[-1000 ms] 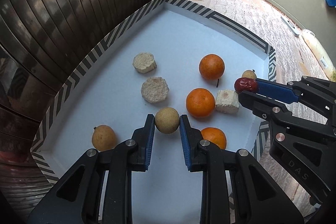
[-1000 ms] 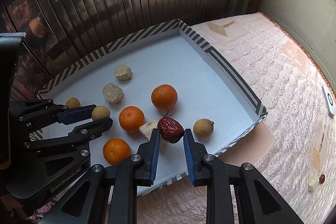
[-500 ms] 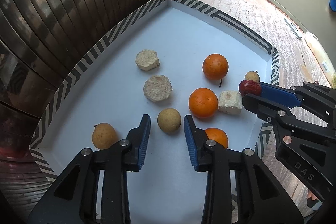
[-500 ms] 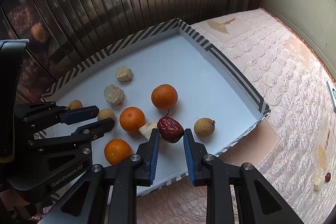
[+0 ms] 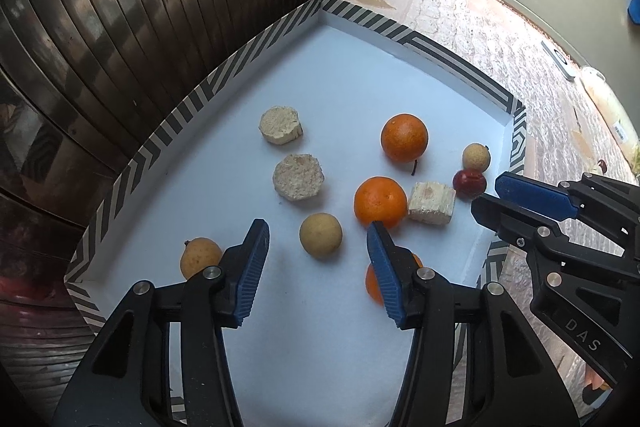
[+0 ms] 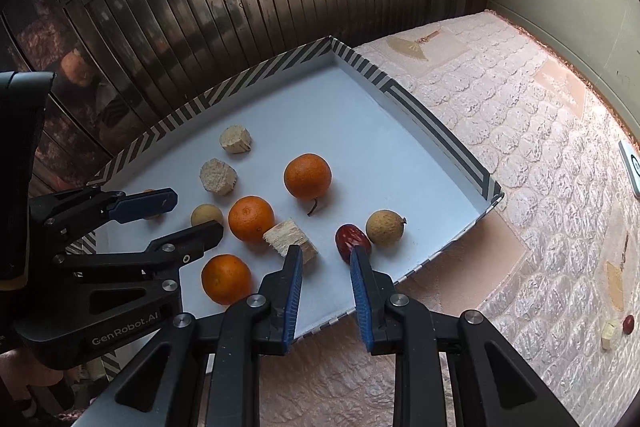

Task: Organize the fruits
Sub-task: 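Open the left tool to drop the brown fruit while the right tool drops the date, then move both open tools back over the last items on the bedspread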

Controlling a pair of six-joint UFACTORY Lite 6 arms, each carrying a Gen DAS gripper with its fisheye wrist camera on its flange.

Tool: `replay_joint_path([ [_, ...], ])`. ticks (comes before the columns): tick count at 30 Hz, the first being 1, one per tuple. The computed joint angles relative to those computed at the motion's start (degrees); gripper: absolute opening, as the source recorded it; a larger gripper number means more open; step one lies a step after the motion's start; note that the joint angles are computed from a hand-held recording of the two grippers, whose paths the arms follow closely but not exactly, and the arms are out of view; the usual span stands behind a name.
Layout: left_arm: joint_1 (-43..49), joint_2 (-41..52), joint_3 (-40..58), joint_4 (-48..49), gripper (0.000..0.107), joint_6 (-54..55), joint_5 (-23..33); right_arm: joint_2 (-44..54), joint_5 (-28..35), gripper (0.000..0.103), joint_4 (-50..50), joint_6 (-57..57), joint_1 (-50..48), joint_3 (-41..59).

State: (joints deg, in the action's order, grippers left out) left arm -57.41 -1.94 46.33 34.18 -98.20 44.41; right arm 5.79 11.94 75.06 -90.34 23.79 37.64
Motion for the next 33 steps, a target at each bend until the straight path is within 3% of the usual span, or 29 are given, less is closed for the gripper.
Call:
replay_joint_path([
  [5, 0.1, 2.9, 4.5, 0.5, 0.051, 1.7, 1.5, -2.5, 2.1, 0.023, 0.4, -1.4, -3.6, -1.9],
  [11, -0.1, 7.4, 10.9, 1.2, 0.061, 3.7, 3.1, -6.4, 5.5, 0.023, -0.2, -2.3, -9.2, -4.0],
  [20, -0.6, 17.8, 26.1, 1.1, 0.061, 9.7, 5.1, -10.2, 11.4, 0.024, -4.0, -4.4, -22.5, -5.9],
  [27, -1.4, 30.9, 43.8, -1.5, 0.061, 18.1, 6.1, -9.2, 16.5, 0.024, -7.5, -7.2, -37.1, -4.4],
  [33, -2.5, 47.4, 67.7, -5.8, 0.061, 28.3, 9.8, -4.1, 19.8, 0.025, -10.0, -10.7, -50.4, 0.3],
])
